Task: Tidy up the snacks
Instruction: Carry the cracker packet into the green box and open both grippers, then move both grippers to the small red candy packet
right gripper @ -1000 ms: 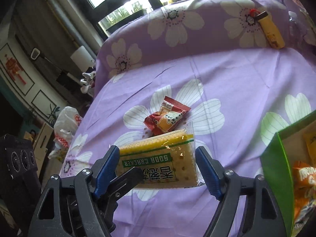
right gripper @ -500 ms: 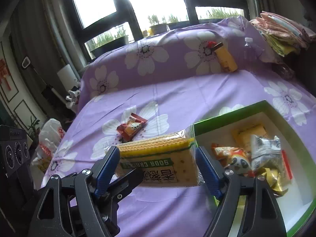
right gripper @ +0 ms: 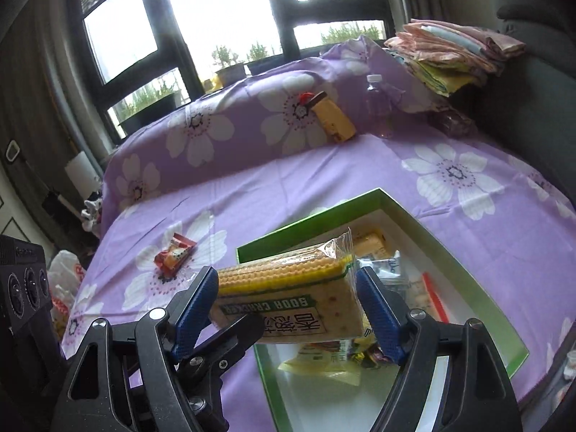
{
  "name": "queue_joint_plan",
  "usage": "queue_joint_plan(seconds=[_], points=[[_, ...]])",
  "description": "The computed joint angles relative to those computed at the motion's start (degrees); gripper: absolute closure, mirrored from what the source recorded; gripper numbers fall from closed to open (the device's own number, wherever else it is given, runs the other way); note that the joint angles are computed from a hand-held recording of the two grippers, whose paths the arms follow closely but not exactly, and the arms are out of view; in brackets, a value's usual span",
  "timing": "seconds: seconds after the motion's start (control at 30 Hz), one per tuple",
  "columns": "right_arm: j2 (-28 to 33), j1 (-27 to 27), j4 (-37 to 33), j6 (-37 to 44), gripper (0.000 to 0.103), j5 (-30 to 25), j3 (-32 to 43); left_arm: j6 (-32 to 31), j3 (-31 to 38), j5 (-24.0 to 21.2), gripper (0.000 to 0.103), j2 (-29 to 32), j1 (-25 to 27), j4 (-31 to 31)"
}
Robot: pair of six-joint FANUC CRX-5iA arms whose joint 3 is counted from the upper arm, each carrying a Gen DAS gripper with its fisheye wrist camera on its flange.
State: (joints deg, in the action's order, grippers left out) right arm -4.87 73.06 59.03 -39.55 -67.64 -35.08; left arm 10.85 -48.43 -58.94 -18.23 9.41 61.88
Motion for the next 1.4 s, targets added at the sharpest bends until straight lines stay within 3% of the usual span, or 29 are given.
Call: queue_joint_plan(seconds=[0.23,0.5,0.63,0.7,0.87,1.07,1.2,1.27,1.4], points=[[-3.2,0.8,-3.9,-4.1,0.022,-3.0,-2.6,3.6,0.3,3.0,0.06,0.9,-6.0,-1.7],[-5.6,0.1,-7.6,-6.7,0.022,-1.7,-4.5,5.1,0.6,3.5,0.053,2.2,-7.2,-2.2],[-5.0,0.6,-6.7,-6.5,0.022,-3.1,-3.9,3.5,0.1,3.6,0.038,1.0,-5.7,-1.2],[-4.4,0.8,-5.8,-6.2,0.022,-3.6,-3.4,2.5,0.0,3.5,0.036,0.4,-4.2,-0.7],[-3.1,-0.5,-2.2,-5.7,0.018,-0.6,-2.6,1.1,1.6,3.5,0.02,1.0,1.4,-0.8],[2.1,-5.4,0.8,-1.1,0.015,7.4,2.4,2.5,6.7,7.7,0.017,7.2,8.0,-2.6],[6.5,-13.6,4.2,1.5,0.014,24.3,5.6,5.2,11.0,10.0,0.017,14.2,10.0,-1.6],[10.1,-17.1,2.6,4.7,0.014,30.9,9.2,9.0,14.7,11.2,0.017,18.3,9.8,-3.9],[19.5,-20.3,-7.1,18.9,0.014,32.7,20.7,13.5,19.6,12.6,0.017,25.0,9.4,-4.8]])
